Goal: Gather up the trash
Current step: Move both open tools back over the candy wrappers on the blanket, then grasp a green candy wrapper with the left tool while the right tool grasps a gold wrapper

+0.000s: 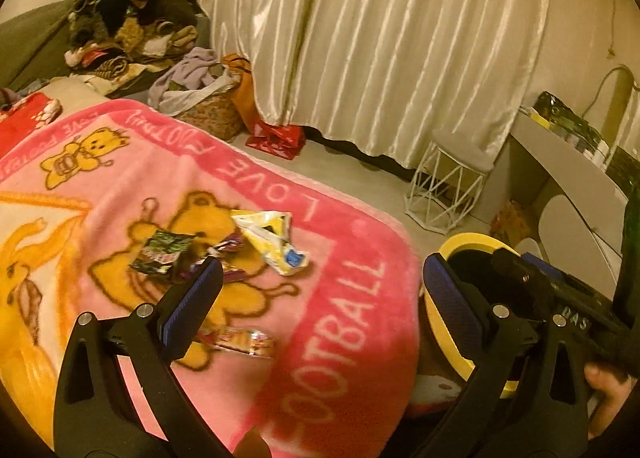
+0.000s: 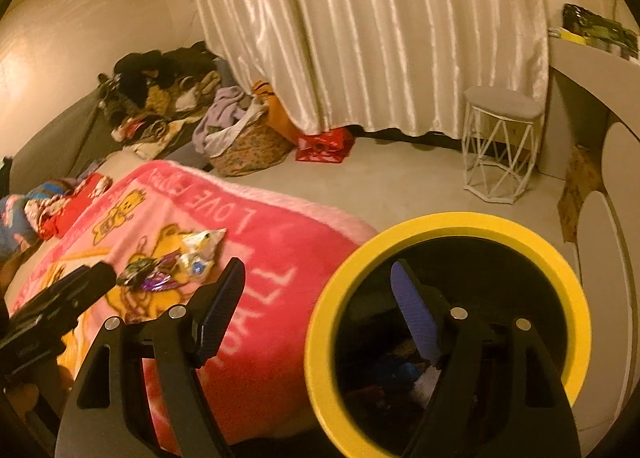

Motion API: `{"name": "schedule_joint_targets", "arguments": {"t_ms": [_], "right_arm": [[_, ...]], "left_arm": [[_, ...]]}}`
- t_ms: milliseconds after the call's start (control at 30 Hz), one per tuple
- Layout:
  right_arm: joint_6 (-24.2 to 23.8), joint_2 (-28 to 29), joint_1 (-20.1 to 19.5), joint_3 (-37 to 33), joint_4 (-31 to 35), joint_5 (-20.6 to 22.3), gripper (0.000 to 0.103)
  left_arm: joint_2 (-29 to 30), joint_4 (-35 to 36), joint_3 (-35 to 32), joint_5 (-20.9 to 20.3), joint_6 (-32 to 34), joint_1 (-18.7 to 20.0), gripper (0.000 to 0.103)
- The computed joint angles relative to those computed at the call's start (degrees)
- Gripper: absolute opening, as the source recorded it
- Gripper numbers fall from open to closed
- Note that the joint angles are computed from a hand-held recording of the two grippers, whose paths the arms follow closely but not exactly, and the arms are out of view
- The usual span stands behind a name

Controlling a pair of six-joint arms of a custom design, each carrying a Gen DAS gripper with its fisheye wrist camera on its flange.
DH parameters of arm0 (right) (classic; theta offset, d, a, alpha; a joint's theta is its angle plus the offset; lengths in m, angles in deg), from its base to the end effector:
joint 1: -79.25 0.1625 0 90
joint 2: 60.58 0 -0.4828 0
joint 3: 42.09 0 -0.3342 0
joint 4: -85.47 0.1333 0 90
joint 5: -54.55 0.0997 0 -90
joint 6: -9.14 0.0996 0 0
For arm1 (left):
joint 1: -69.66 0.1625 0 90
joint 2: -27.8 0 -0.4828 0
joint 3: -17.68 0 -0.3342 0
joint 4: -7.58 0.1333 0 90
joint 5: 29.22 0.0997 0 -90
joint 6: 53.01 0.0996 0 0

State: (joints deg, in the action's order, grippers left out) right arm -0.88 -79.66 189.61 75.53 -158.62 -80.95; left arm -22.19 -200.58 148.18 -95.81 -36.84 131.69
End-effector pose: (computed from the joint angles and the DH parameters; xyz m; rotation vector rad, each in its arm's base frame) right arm 0.2395 -0.4664 0.0326 0.1058 -2.2133 1.2167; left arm -0.0820 -0.5229 0.1912 0.8223 2.5263 -0.9551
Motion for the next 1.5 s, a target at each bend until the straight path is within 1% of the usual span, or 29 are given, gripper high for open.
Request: {"name": "schedule_joint_targets", "arguments": {"t_ms": [100,367,533,733,800,867,933,967,1033,1067,1133,1200,1367,1433,1467,1500], "right_arm": [[0.3,0.5,0.3,-0.7,1.9,0.9,0.073],[-0.3,2.3,1.2,-3.6,5.9,1.2,0.073],[-0.3,3.2,1.9,-4.8,7.8,1.6,0.073],[-0.7,4.5,2.7,-7.6,12.4,2.4,0.073],[-0.4,5.0,3.0,-8.7,14.3,3.2,0.072],[0.0,5.3,3.2,-10.0,17.1,4.5,0.07],[0.7,5.5,3.1,-11.1,19.8,5.8,0.064],[1.6,5.7,3.0,-12.0,22.5,6.4,0.062],[2.5,6.2,2.7,-13.4,25.3,7.1,0.055],[3.5,6.4,2.6,-14.2,27.8,7.0,0.054],[6.1,6.7,2.4,-15.8,32.6,6.3,0.046],[8.2,6.9,1.8,-16.7,35.5,7.4,0.044],[11.9,7.2,0.6,-18.2,39.2,10.3,0.04],[12.6,7.4,0.3,-19.0,41.0,10.7,0.037],[13.6,7.5,0.1,-19.6,43.1,10.9,0.036],[14.0,7.6,-0.1,-19.9,44.0,11.2,0.033]], "left_arm": [[-0.6,0.1,-0.5,0.3,0.0,1.0,0.092],[-2.0,0.4,-2.0,1.2,-0.6,4.3,0.092],[-2.7,1.0,-3.1,1.1,-1.2,6.3,0.092],[-3.5,2.0,-4.5,0.9,-1.8,8.5,0.092],[-3.7,2.6,-5.1,0.6,-2.1,9.6,0.092],[-3.8,3.4,-5.9,0.7,-2.1,10.4,0.092],[-3.8,4.1,-6.7,0.8,-2.1,11.3,0.092],[-3.7,4.5,-7.2,0.7,-2.0,11.8,0.092],[-3.7,6.2,-8.4,0.4,-2.4,12.8,0.087],[-3.7,7.0,-8.8,0.0,-2.8,13.2,0.082],[-3.8,9.7,-10.0,-1.4,-3.8,14.4,0.075],[-3.8,11.8,-11.0,-2.7,-4.5,15.2,0.064],[-3.3,16.0,-13.0,-5.3,-6.5,16.9,0.055],[-3.0,17.3,-13.7,-6.1,-7.0,17.2,0.051],[-2.8,18.1,-14.2,-6.9,-7.4,17.5,0.049],[-2.6,18.6,-14.6,-7.4,-7.8,17.7,0.048]]}}
